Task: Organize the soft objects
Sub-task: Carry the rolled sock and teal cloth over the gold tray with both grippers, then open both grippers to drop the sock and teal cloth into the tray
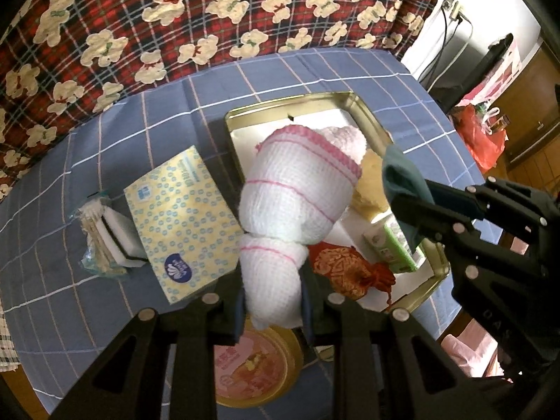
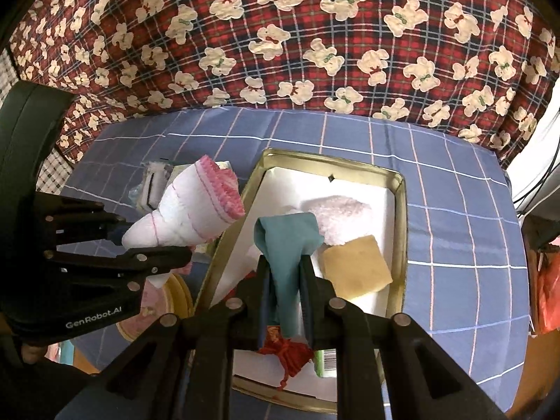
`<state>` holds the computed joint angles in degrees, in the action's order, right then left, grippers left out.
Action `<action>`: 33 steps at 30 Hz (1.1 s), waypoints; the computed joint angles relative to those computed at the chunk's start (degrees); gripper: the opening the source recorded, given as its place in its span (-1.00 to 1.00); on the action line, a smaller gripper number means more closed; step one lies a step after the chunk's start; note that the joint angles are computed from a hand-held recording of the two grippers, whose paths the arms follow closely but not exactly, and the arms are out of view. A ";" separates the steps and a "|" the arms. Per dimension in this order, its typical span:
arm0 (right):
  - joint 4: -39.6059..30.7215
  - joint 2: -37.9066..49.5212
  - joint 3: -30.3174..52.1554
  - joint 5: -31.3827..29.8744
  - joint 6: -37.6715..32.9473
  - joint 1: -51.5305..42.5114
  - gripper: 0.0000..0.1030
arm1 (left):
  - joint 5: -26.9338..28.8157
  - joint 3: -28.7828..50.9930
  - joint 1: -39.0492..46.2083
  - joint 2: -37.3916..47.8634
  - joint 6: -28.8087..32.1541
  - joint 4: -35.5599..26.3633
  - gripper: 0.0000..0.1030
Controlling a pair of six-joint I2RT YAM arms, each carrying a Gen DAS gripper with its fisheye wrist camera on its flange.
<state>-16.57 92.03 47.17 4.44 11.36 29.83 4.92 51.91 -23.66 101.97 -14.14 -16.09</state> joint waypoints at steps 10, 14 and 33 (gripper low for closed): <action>-0.08 -0.58 -1.47 -0.81 -1.13 -2.96 -0.67 | 0.33 2.67 -2.20 2.88 -0.50 -0.61 -0.56; -0.14 -0.84 -2.03 -1.07 -1.38 -3.83 -0.67 | 0.44 3.40 -3.14 3.75 -0.52 -0.79 -0.56; -2.20 -0.36 -2.67 -0.33 -1.34 -5.15 -0.67 | 2.03 5.09 -5.64 6.14 0.69 -2.16 -0.56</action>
